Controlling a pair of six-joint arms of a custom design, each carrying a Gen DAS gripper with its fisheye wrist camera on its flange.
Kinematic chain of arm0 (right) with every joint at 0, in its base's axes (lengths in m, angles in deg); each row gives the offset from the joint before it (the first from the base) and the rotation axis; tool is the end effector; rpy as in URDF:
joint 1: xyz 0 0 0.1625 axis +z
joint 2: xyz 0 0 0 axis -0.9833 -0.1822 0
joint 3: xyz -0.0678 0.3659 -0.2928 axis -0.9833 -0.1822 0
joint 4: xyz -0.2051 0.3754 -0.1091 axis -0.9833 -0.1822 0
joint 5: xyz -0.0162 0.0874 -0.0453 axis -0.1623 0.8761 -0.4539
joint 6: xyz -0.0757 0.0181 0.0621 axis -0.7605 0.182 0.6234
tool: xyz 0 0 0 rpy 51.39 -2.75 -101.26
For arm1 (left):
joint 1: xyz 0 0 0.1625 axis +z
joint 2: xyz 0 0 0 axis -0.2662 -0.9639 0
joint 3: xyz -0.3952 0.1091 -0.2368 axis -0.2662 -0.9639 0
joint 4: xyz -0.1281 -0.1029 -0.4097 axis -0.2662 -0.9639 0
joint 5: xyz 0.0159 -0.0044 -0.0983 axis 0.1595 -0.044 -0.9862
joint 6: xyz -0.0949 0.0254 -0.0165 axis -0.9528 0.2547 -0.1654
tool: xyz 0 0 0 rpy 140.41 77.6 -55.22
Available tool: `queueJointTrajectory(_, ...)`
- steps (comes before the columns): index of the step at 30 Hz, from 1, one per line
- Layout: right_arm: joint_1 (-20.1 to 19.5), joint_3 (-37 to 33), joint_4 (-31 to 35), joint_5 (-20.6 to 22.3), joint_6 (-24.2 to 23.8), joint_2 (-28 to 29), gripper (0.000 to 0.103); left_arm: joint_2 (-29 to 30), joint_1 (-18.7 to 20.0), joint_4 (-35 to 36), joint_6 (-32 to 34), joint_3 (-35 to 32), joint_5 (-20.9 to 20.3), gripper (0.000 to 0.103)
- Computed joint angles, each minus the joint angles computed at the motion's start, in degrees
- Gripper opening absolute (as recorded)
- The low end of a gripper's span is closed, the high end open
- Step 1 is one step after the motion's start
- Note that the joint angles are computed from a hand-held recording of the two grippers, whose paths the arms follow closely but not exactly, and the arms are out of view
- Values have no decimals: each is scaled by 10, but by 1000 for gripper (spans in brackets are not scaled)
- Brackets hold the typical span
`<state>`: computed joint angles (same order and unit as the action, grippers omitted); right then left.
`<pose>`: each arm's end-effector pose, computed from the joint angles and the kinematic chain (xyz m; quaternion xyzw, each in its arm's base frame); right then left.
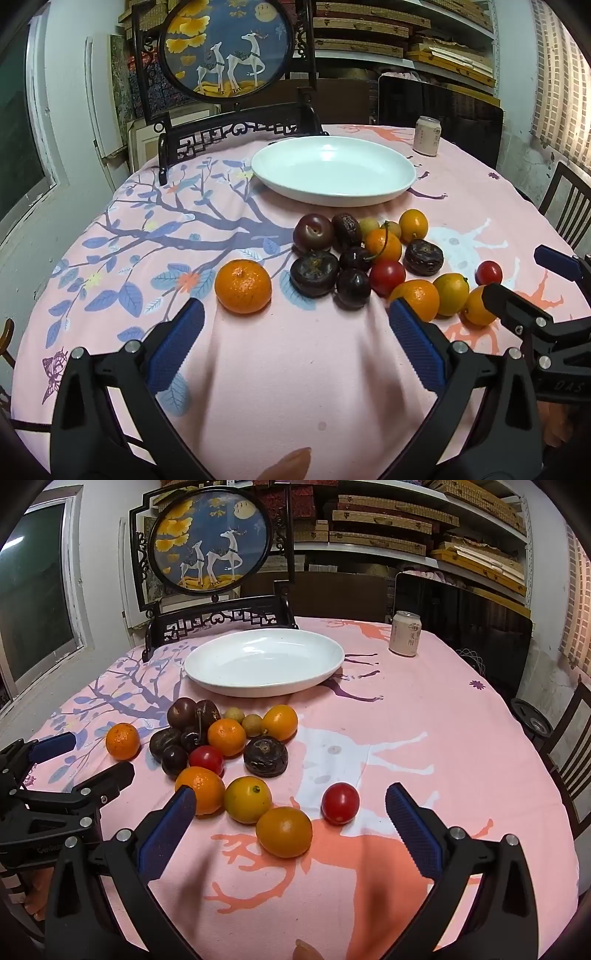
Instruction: Organize fruits
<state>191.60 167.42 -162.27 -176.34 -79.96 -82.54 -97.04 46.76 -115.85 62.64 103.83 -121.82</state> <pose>0.2074 -0.3334 0.1085 0.1753 -0.8404 0.3980 0.3233 -0.1764 -0.3620 0.1443 0.2551 0.8357 -0.3596 0.3275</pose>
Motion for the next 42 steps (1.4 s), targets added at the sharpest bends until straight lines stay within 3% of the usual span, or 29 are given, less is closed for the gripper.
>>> queueJointTrajectory(13,-2,1,-2,2,-3,-1,102,-4,-8,26,-21,-5,3,101)
queueJointTrajectory(42,-1,-4,-3,-3,-4,7,102,1,-2,8,-4,0,-2,101)
